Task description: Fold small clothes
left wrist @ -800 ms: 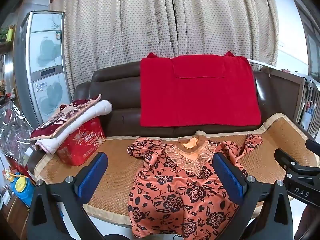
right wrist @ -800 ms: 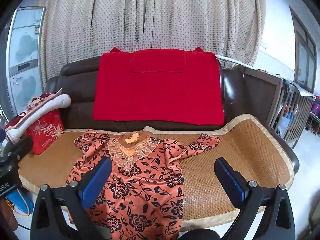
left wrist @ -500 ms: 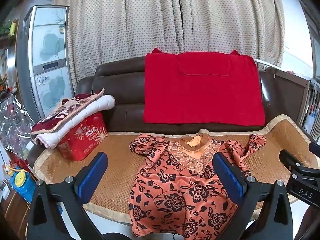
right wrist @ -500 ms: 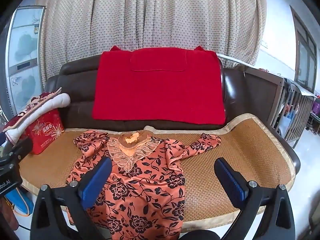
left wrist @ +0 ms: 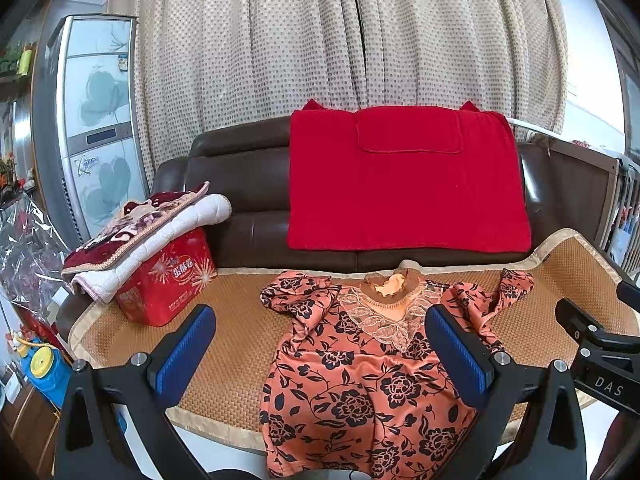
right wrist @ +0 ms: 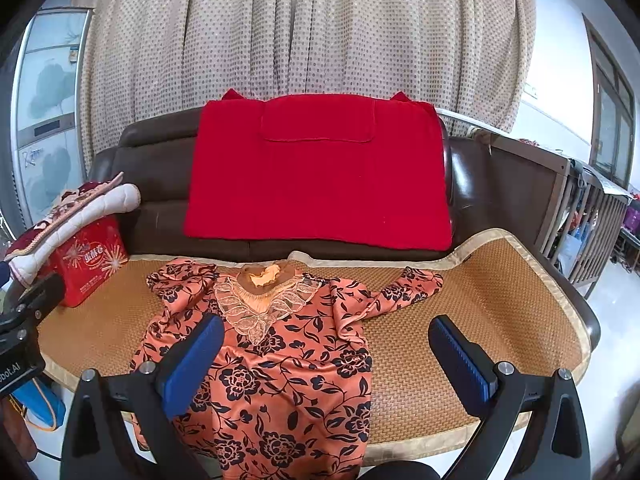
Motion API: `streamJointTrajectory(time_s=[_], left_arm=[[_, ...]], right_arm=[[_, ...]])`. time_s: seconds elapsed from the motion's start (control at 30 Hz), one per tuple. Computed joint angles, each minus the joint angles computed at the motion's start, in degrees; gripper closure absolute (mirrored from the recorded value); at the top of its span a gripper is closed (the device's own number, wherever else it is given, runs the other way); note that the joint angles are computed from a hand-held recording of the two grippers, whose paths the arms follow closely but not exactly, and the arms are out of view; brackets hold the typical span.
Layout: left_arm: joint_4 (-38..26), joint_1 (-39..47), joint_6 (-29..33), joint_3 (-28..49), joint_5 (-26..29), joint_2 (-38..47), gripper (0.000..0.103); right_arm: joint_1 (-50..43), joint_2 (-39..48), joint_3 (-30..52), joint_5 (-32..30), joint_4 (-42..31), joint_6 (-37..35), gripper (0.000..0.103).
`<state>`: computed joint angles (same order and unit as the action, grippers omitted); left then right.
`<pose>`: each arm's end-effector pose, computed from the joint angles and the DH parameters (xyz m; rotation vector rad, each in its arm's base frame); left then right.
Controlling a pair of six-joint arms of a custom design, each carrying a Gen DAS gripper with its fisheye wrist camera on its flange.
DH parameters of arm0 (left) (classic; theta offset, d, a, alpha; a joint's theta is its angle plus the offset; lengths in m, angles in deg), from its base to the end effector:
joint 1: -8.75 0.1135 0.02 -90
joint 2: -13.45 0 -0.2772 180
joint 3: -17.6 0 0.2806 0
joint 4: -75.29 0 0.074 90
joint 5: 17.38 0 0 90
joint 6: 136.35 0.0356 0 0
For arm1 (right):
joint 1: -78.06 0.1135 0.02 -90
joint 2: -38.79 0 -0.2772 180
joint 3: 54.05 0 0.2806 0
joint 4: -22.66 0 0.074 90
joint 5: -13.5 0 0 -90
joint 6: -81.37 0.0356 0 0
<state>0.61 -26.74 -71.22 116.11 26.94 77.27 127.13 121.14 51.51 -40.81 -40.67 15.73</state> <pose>0.1810 -0.0978 0.4584 -0.2069 2.0359 0.2603 0.2251 0.2279 0.4325 -0.1421 2.1171 0.0419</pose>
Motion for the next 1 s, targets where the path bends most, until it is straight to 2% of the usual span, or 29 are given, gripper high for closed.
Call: streamJointTrajectory(time_s=[0.03,0.1,0.73,0.77,0.83,0.9,1.0], left_arm=[[0.0,-0.2,0.0,0.0,-0.3,0.0,0.000],[-0.2,-0.4,0.1,0.1,-0.7,0.1,0.000],[-0.8,0.5,-0.8,0.5,1.7,1.1,0.000],[-1.2,0.6,-0.8,0.7,2.0,1.3,0.000],[-1.3,1.0,-0.9,0.7,2.6,1.6,0.000],[0.0,1.4,-0.4,-0.2,2.8,1.4,0.000],[0.0,2.1,-0.3,-0.3,3.8,1.9,0.000]], right_arm=[[-0.8,-0.6,-2.1,-0.4,3.0,-1.1,0.000],[-0.8,-0.8,-2.4,-0.3,3.6,-1.1,0.000],[0.4,0.1,1.8,-0.8,-3.5,1.4,0.000],[0.5,0.4,3.4,-1.7,-6.0,2.2,0.000],[0.4,0.8,3.4,-1.7,-5.8,2.1,0.000],[-0.2,0.4,-0.2,0.4,-0.2,-0.4,0.000],[-0.7,0.8,-1.4,1.1,1.9,-1.7,0.000]])
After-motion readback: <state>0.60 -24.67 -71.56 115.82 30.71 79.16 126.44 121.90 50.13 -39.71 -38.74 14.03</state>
